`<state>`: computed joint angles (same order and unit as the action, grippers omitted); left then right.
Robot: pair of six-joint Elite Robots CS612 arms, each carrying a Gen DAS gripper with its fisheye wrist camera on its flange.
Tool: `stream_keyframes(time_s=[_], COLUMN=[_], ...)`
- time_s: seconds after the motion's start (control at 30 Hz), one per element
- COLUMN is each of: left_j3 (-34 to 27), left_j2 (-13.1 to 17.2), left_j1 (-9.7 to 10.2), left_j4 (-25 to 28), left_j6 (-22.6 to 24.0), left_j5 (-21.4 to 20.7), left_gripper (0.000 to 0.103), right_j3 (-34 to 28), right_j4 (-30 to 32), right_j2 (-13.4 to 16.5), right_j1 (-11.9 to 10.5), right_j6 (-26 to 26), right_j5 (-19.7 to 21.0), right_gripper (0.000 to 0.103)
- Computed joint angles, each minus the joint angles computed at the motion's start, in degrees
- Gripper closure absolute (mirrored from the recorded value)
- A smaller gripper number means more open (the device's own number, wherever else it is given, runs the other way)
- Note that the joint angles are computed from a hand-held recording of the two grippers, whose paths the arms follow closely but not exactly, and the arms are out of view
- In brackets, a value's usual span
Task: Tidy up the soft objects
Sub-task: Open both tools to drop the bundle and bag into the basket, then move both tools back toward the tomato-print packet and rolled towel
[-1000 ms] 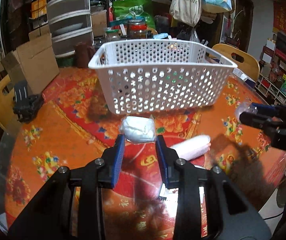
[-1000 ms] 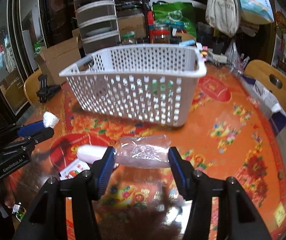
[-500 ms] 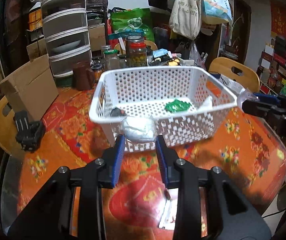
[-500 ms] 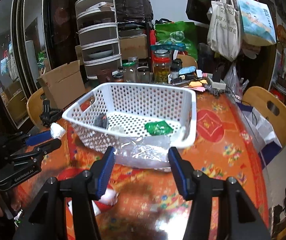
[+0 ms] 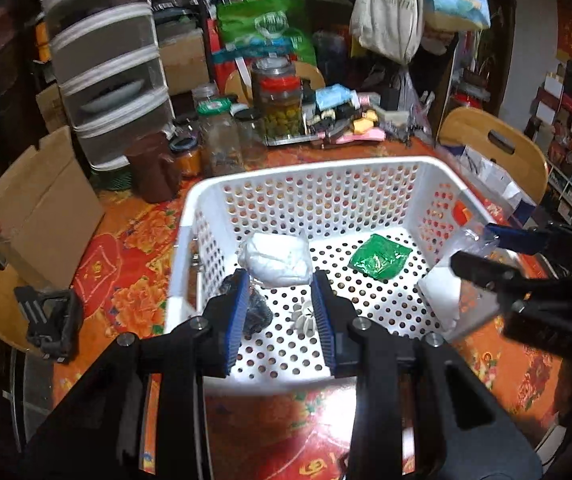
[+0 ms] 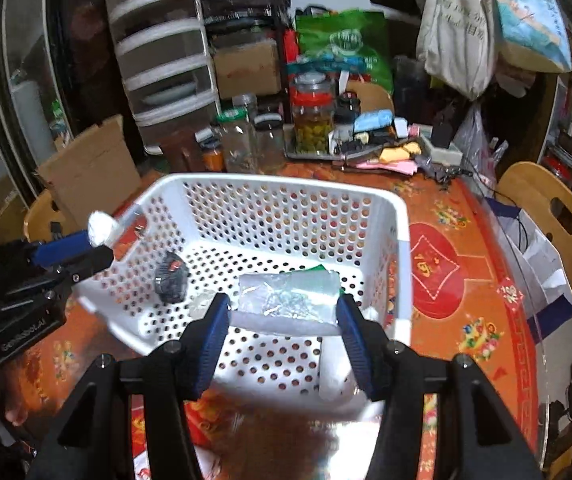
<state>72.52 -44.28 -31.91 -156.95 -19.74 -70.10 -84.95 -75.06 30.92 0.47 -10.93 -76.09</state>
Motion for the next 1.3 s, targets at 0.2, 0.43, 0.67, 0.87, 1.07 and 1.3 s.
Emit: stream_keyframes(time_s=[0.2, 0.43, 0.67, 0.87, 1.07, 1.3], left_j3=[-7.8, -10.0, -8.4, -3.7, 1.7, 11.3], left_j2=[4.5, 6.3, 5.7, 3.4, 0.3, -4.8], left_j1=[1.1, 1.58, 1.23, -0.16, -1.57, -3.37], left_j4=[9.8, 12.3, 10.1, 1.4, -4.2, -11.2], left_j6=[-1.2, -2.6, -2.2, 0.8, 2.7, 1.8], left_j5=[-3.0, -3.5, -1.6, 3.9, 6.9, 7.9], left_gripper=[0.073, 0.073, 0.065, 0.01, 0.007, 0.002], right_j3=[5.1, 8.4, 7.3, 4.5, -1.2, -8.4], right_j4=[0.9, 1.4, 0.0, -1.0, -1.8, -1.5], right_j2=[-1.6, -2.7, -2.0, -0.9, 1.1, 3.9], right_j1=[1.0, 1.3, 0.9, 0.3, -0.9, -2.2], right_j6=[-1.1, -1.2, -1.0, -0.6, -0.4, 0.5], right_j5=[-2.6, -1.9, -0.2, 0.8, 3.3, 4.9], right_gripper=[0.049, 0.048, 0.034, 0.028, 0.022, 0.014])
